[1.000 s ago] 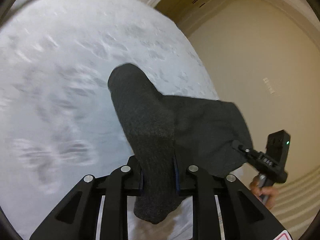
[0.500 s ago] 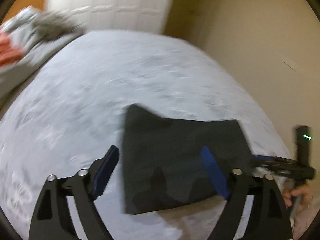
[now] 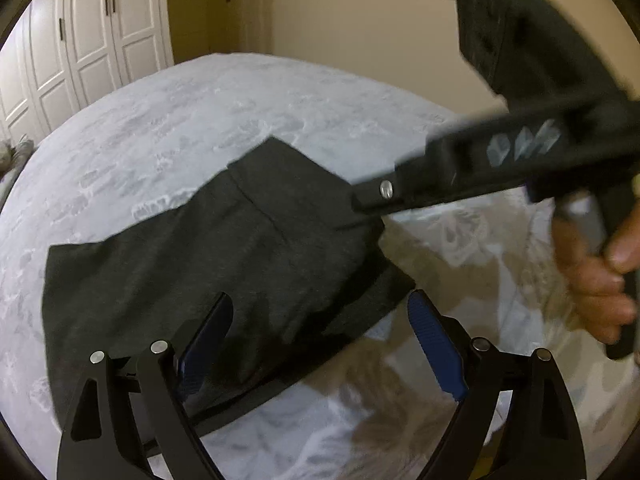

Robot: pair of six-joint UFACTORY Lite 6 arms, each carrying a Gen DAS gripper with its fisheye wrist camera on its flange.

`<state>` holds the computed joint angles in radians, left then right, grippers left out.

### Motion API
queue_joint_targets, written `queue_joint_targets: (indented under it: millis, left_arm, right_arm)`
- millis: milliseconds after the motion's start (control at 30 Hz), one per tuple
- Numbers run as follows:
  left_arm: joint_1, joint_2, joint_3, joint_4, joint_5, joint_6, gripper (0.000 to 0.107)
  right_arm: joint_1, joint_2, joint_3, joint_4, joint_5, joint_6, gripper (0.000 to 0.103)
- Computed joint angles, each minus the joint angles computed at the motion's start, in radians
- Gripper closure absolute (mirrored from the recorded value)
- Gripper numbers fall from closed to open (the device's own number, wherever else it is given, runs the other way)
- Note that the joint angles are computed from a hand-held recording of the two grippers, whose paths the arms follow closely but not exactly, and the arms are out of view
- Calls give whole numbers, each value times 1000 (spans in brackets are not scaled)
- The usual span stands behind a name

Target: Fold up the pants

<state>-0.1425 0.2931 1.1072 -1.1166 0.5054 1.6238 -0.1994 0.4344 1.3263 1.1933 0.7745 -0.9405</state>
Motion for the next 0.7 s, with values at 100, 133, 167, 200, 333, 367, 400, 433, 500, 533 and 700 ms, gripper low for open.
queue_joint_targets:
  millis: [100, 133, 167, 200, 333, 367, 400, 433, 500, 533, 700]
  left_arm:
    - [0, 96, 92, 28, 33, -78, 52]
    - [12, 126, 133, 74, 61, -136, 73]
    - [27, 165, 184, 115, 111, -193, 90]
    - [50, 197, 227, 124, 162, -233, 96]
    - [153, 242, 341, 67, 368, -271, 97]
    - [176, 249, 367, 54, 409, -280, 97]
    - [203, 255, 394, 42, 449, -294, 97]
    - [227, 275, 431, 36, 492, -313, 97]
    - [270, 306, 487, 14, 546, -347, 97]
    - [290, 327, 522, 2, 574, -368, 97]
    - [318, 378, 626, -24, 599, -425, 97]
  right_arm:
    - [3, 34, 59, -52, 14, 70, 88]
    - [2, 40, 68, -80, 10, 101, 87]
    - [1, 41, 68, -95, 4, 117, 86]
    - [-7, 29, 51, -115, -16, 130, 85]
    - [-61, -28, -4, -120, -113, 161, 54]
    - [-63, -38, -9, -134, -147, 173, 50]
    - [-55, -53, -2, -190, -208, 212, 50]
    - [-44, -41, 26, -248, -229, 250, 50]
    - [-6, 30, 150, -425, -235, 358, 50]
    - [6, 76, 215, -474, -217, 375, 50]
    - [93, 328, 561, -755, -202, 446, 36]
